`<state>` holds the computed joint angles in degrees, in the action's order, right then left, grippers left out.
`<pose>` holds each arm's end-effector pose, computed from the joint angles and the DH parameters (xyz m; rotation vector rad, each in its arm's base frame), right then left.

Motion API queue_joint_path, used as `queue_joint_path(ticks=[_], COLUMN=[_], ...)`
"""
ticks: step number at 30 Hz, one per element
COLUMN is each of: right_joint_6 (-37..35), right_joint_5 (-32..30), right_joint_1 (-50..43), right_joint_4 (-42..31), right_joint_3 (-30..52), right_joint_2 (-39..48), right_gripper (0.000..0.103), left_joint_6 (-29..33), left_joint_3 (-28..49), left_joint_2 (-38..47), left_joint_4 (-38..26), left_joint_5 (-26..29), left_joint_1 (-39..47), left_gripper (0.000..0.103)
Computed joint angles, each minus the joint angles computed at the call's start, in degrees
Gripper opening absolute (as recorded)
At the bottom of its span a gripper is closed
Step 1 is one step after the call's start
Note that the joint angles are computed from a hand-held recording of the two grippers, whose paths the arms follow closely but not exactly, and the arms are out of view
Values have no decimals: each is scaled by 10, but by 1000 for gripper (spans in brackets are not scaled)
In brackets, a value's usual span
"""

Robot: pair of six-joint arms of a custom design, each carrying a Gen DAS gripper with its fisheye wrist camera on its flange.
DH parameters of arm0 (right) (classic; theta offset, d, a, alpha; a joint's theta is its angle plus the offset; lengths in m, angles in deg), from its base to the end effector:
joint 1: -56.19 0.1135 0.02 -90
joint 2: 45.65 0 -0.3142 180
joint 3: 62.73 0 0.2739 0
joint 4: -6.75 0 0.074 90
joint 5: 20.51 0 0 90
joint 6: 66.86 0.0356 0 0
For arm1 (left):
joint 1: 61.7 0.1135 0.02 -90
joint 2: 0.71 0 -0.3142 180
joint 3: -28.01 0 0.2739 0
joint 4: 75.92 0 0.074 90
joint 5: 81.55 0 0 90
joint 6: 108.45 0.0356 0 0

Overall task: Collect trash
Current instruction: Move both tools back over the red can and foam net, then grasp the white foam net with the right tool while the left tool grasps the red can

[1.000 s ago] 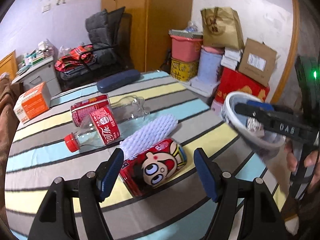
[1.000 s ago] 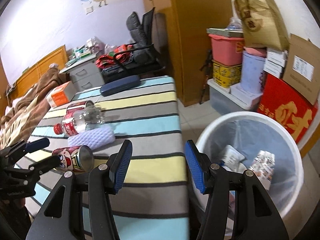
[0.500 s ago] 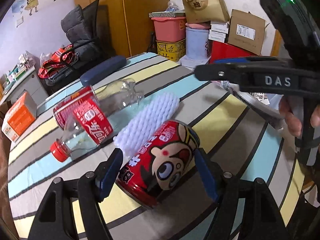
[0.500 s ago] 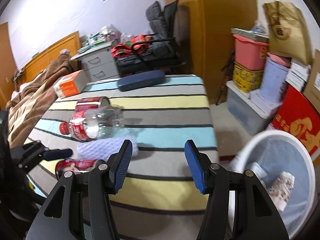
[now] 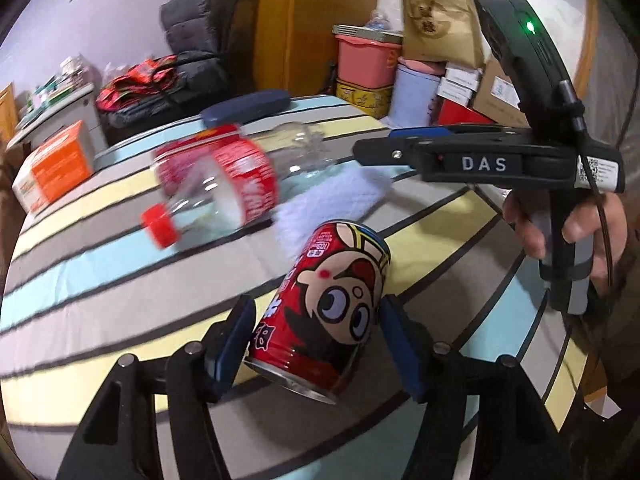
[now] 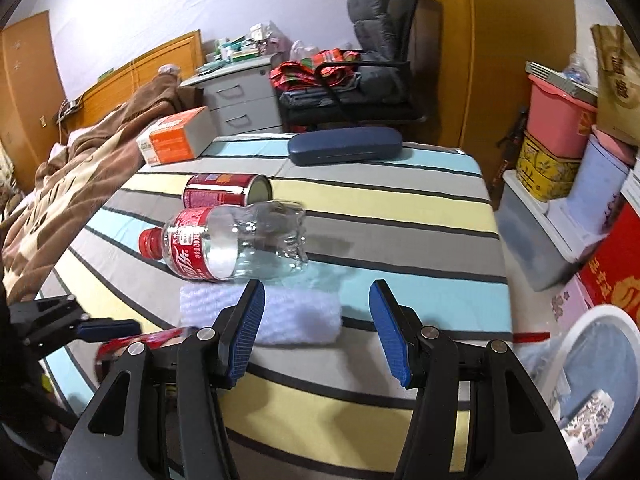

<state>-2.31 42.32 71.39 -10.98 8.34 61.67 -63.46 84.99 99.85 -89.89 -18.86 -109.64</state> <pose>0.3784 0.1197 0.1660 -1.0233 2.2128 0.5144 0.2350 -0.2361 0.1444 -0.1089 2.4188 -0.1055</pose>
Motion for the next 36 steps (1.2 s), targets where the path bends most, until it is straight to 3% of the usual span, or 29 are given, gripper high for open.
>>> queue_joint_path(ticks=[8,14,17,23,28,36], right_joint_6=[-102,-192,-247,-276,-288,-252], right_joint_5=[-38,-44,-32,15,78,76], right_joint_1=[12,14,13,32,63,65], right_joint_4=[-51,-106,-132,-83,3,27], right_joint_3=[24,35,35,12,-27,-30], right_joint_2=[22,25,17,11,3,6], right_gripper=[56,56,62,64,65,64], left_joint_6=[-95,-106,-103,-95,-71,-61], left_joint_3=[-52,-65,-66,-70,-60,-63], left_joint_2=[-44,-51,-50,-51,-39,-31], left_joint_4=[-33,-24,-20,-6,-6,19], left_joint_5=[-36,-34,-34,-27,-24,-3], left_joint_1=[9,17,17,30,38,58], left_gripper=[66,66,66,67,70,70])
